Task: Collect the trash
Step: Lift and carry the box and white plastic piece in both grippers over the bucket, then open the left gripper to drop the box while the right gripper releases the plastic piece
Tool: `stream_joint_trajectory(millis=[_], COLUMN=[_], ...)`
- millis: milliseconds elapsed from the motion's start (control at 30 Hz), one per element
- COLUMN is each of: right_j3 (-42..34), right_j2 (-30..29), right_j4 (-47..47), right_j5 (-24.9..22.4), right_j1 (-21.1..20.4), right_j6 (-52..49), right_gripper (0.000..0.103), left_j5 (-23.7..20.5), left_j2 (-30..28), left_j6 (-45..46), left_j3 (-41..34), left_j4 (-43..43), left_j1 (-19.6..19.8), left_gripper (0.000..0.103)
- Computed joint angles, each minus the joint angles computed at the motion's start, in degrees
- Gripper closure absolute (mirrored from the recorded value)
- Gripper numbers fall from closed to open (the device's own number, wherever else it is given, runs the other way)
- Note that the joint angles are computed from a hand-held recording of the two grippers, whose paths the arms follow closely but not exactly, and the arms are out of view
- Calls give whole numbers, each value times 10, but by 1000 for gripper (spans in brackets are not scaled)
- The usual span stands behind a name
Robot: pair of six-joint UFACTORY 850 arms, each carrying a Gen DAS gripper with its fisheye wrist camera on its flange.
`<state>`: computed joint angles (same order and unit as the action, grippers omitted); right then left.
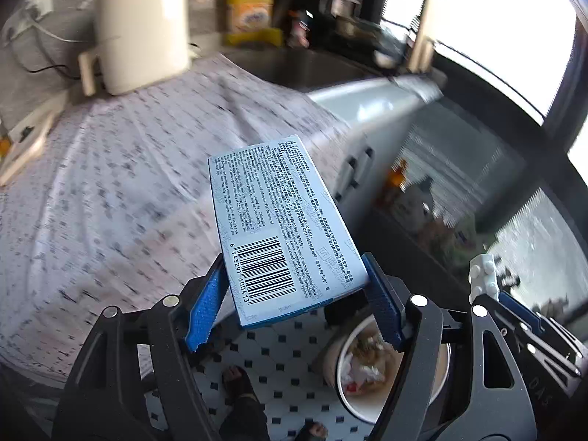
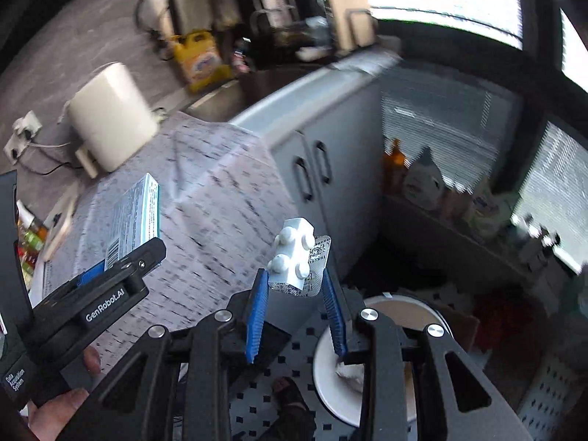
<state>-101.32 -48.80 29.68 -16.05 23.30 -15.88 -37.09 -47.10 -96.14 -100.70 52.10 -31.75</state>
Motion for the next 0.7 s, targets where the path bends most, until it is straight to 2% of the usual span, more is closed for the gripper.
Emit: stream_joint_trajectory(millis=[233,300,333,367,400,700], right_j3=[61,77,85,92,102,160], right_j2=[15,20,21,24,28,60], right_j4=[-118,-155,-168,-167,-183,-256], right_j5=[13,19,21,23,28,48], right_j1=[-20,-25,-28,-31,-34,-54], right_j6=[151,197,216,219,241,335], right_gripper=[71,66,60,49,47,47], left_j5=[41,47,50,52,53,52], left_j2=[-46,-59,-68,-78,-84,-142], left_j6=[112,142,160,181,196,324], left_j3=[-40,-53,-63,-74,-82,-165], left_j4=[-84,-107,-121,-139,-150,-242], left_j1=[-13,-14,-16,-17,-18,-32], left_gripper=[32,32,32,32,32,32])
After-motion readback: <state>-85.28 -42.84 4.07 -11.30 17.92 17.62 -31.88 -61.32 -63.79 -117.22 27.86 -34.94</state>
